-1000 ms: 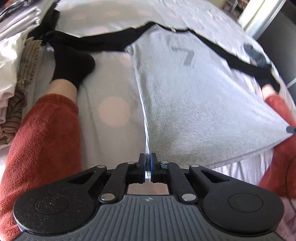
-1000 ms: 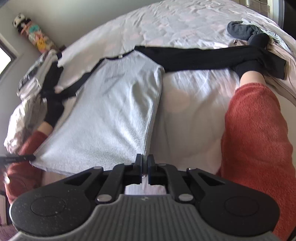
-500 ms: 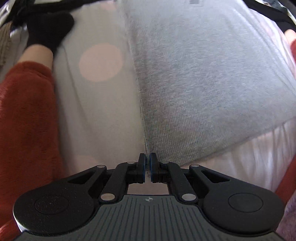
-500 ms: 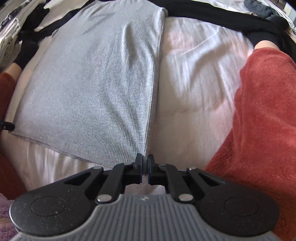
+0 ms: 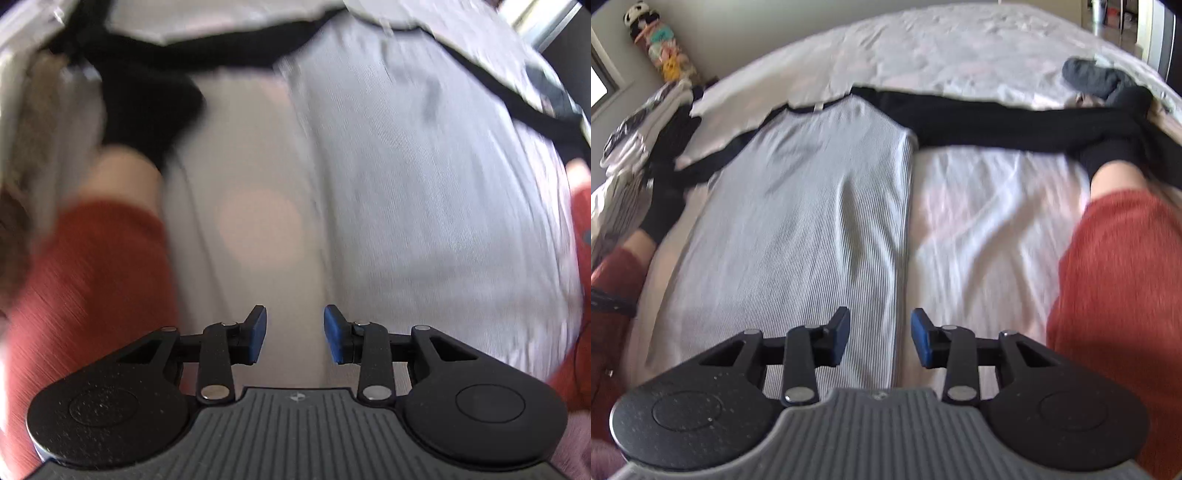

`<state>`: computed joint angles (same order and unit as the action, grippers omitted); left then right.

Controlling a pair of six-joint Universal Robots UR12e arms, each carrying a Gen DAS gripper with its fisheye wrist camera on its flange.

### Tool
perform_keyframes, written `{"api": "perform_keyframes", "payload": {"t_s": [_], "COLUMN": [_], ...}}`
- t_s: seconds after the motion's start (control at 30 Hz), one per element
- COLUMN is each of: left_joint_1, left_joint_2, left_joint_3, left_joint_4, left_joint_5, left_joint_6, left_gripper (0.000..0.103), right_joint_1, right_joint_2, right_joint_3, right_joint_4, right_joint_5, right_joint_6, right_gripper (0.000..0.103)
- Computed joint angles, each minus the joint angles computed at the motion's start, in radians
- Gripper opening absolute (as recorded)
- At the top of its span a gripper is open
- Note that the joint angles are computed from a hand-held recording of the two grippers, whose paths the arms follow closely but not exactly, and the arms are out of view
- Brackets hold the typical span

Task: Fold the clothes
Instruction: 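Grasp the black sleeve with the left gripper and lay it across the chest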

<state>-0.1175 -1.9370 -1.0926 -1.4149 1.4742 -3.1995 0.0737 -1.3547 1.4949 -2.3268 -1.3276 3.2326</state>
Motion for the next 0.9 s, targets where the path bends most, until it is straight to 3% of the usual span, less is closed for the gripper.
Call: {"api": "perform_keyframes", "payload": {"t_s": [0.13, 0.27, 0.4, 0.53, 0.63, 0.73, 0.9], "left_joint_1": [0.017, 0.033, 0.051, 0.068, 0.08, 0.085, 0.098], "left_joint_2": [-0.045, -0.113, -0.201, -0.302, -0.385, -0.458, -0.512], "left_joint_3": [0.069, 0.167, 0.287, 0.435, 0.568, 0.678, 0.745], "left_joint_4": [0.072, 0.115, 0.13, 0.085, -0.004, -0.073, -0.105], "left_joint_5": [0.056, 0.151, 0.257, 0.346, 0.386, 0.42, 0.43], "left_joint_6": [-0.053, -0.108, -0.14, -0.184, -0.225, -0.247, -0.297], "left_gripper": [0.04, 0.04, 0.04, 0.04, 0.04, 0.04, 0.04], "right_joint_1": [0.013, 0.011, 0.011, 0.024, 0.044, 0.051, 0.058], "right_joint_2": [0.042, 0.088, 0.129, 0.157, 0.178, 0.189, 0.192], "right_joint_3": [0.003, -0.015, -0.051, -0.073, -0.096, -0.103, -0.098], "right_joint_4": [-0.182, -0.303, -0.315, -0.292, -0.247, -0.249, -0.271], "right_joint_5": [-0.031, -0.024, -0.05, -0.108, -0.168, -0.172, -0.164], "right_joint_6": [0.004, 0.034, 0.057, -0.002, -0.072, -0.102, -0.143], "right_gripper": [0.042, 0.042, 0.058, 0.065, 0.066, 0.068, 0.068]}}
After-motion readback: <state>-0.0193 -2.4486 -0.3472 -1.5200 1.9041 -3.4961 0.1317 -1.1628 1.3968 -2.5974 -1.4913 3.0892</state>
